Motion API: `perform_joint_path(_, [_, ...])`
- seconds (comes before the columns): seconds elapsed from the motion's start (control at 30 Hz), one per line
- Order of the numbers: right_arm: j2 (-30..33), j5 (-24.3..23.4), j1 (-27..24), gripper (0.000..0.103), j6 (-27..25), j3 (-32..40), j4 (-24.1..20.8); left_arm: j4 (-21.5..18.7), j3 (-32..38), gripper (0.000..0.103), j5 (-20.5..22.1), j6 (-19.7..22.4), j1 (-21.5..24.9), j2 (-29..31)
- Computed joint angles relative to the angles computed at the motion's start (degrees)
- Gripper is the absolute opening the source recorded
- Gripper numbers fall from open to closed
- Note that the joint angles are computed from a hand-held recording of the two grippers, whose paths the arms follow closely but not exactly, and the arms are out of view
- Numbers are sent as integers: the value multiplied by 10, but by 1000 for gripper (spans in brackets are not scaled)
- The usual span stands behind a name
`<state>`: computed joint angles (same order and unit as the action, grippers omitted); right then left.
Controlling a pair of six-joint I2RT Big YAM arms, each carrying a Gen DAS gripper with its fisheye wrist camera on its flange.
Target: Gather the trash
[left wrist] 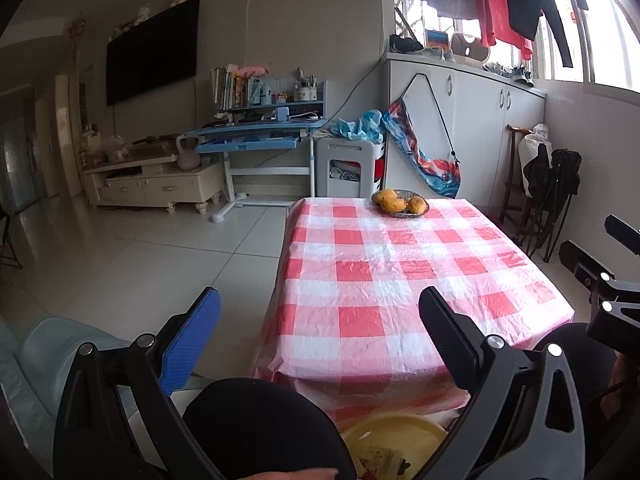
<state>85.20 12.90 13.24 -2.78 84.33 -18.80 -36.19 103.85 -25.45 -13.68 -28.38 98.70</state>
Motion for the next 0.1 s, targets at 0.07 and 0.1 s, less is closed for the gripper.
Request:
perform_joint_path(0.07, [1, -1, -1, 95, -1, 1, 0, 0, 0, 96, -2, 3, -1, 1])
perform_joint_path(0.1, [1, -1, -1, 95, -1, 2, -1, 1, -2, 96, -3, 4, -2, 0])
